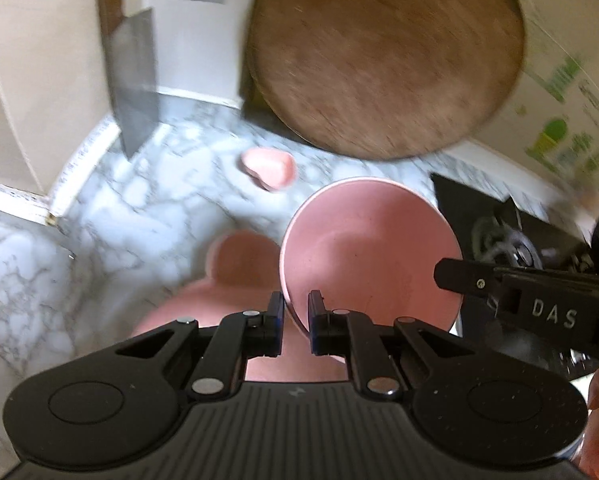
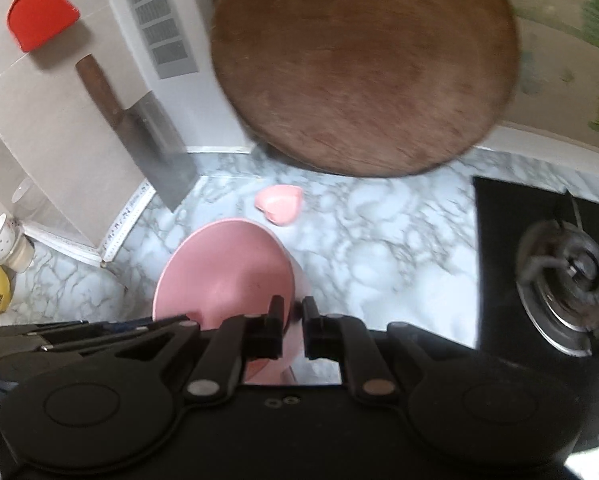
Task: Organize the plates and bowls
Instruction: 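Lift the pink bowl with both tools and carry it toward the plate stack, then lower the pink bowl into the cream bowl with both tools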
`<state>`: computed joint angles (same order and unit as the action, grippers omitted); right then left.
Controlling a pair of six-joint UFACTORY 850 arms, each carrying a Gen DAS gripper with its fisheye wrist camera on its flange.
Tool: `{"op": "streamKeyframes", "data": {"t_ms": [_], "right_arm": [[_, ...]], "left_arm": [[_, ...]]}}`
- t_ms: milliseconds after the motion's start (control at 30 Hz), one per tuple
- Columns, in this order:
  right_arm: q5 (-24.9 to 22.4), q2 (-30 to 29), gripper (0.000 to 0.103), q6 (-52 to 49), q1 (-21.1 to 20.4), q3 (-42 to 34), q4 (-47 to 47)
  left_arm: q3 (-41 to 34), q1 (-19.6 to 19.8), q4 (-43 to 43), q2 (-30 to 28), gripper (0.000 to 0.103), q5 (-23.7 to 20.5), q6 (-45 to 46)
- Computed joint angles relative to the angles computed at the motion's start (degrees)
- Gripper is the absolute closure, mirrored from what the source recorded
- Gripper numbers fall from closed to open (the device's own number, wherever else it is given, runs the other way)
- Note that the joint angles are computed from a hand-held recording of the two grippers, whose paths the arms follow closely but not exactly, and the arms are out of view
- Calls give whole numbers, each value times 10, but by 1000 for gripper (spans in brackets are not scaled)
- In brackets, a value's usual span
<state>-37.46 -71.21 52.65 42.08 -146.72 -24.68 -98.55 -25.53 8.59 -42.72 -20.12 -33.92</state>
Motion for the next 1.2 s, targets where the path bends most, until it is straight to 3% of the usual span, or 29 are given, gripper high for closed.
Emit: {"op": "streamKeyframes", "data": {"t_ms": [133,500,767,1200], "right_arm": [[56,90,93,107,4,167,-88],[100,207,93,284,2,385,-186],[110,242,93,351,4,459,-210],[150,256,93,371,-3,511,-182]], "left_arm": [[9,-13,-37,2,92,5,49],[3,-46,-126,-11,92,-12,178],[-9,-57,-184,-26,92,-49,242],[-12,-67,-176,-38,92,-66,248]]}}
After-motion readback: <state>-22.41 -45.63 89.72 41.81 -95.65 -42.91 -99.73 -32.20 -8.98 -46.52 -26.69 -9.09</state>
